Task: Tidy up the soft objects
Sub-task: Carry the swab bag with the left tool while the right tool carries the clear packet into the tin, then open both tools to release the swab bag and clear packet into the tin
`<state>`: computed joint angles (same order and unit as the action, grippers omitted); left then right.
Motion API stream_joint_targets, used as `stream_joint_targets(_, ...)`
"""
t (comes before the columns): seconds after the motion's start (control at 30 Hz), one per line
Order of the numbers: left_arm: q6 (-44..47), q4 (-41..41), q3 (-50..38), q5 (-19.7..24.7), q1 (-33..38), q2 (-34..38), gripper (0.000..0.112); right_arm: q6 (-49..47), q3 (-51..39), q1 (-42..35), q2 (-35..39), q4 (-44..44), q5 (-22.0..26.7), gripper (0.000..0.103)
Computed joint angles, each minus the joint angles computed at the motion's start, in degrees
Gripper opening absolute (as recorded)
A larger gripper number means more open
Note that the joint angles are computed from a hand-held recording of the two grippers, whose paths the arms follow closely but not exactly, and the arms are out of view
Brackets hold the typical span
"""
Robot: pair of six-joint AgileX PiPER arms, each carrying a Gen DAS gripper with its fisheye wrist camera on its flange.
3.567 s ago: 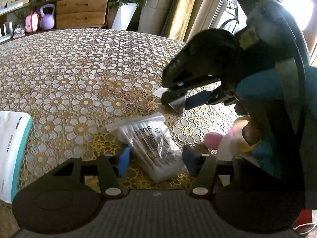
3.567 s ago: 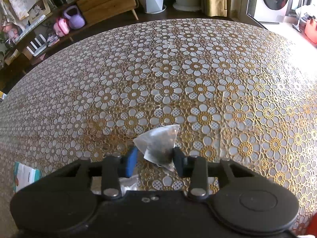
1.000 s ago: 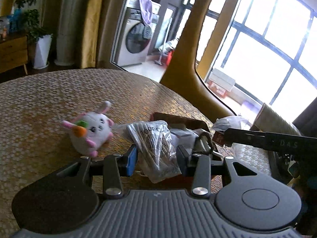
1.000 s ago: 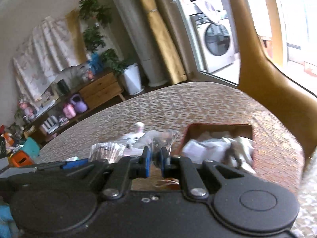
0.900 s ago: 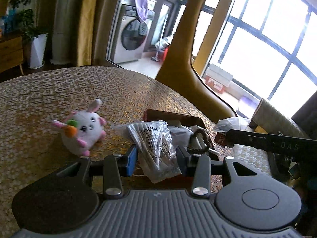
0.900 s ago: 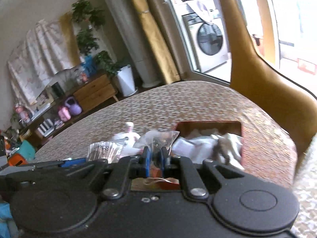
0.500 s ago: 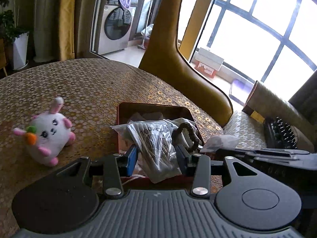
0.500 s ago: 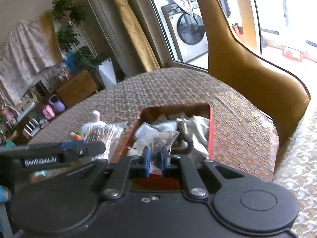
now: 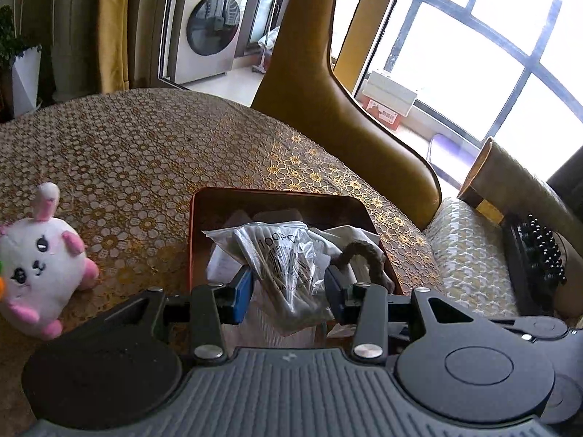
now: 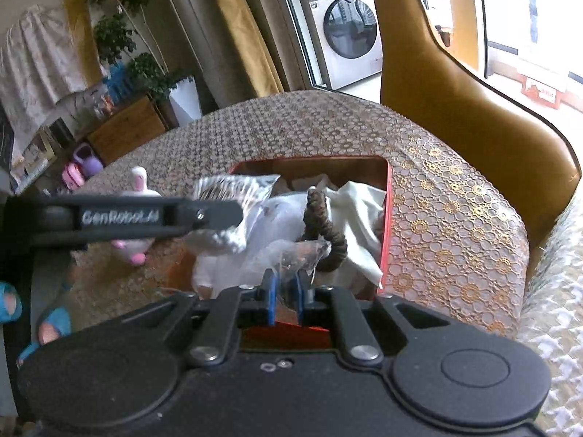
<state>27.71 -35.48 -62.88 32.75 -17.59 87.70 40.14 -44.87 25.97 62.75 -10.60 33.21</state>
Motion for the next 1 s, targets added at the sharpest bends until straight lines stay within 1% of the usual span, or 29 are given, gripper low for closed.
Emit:
stream_joint_targets(0.07, -0.2, -0.3, -0.3, -0.6, 0.0, 1.1, 0.042, -0.4, 0.2, -0.4, 1.2, 0.2, -0.8, 0.011)
stream_joint_targets(0.13, 1.1, -1.9, -0.6, -0.6, 0.2, 2.3, 0.042, -1.8, 0.4, -1.4, 2.5, 1.5, -1.7, 0.013)
stream_joint_targets(0.23, 1.5, -2.1, -0.8, -1.1, 0.0, 3.7, 0.042, -3.2, 0.7, -2.4, 3.7, 3.3, -2.8, 0.016)
stream_joint_targets(0.5, 2.4, -2.0, -0.6, -2.0, -0.3, 5.5, 0.043, -5.1, 1.4, -3.2, 4.5, 4.6, -4.0, 0.023)
stream_joint_targets(0.6, 2.9, -2.1, -0.3, -2.2, -0.3, 5.4, 0.044, -3.4, 1.2, -2.0, 4.7, 1.9, -3.5, 0.024)
stream_joint_targets(0.67, 2.8, -2.3, 0.0, -2.4, -0.3, 5.4, 0.048, -2.4, 0.6, -0.8, 5.4, 0.6, -3.1, 0.029)
stream_joint_targets(0.73, 2.2, -2.0, 0.2, -2.6, -0.2, 5.3, 0.057, -0.3, 0.5, 0.3, 5.3, -2.1, -2.6, 0.030)
stream_joint_targets(0.8, 2.5, -2.4, 0.8, -2.8, 0.0, 4.8, 0.064, 1.7, 0.0, 1.8, 5.7, -4.9, -1.8, 0.034)
stream_joint_targets(0.87, 3.0, -2.8, 1.3, -2.8, 0.3, 4.2, 0.065, 3.8, 0.0, 3.2, 5.6, -7.4, -1.2, 0.038)
stream_joint_targets(1.0, 3.2, -2.3, 2.6, -3.0, 0.8, 2.7, 0.065, 6.8, -0.1, 5.2, 5.0, -10.6, 0.2, 0.041)
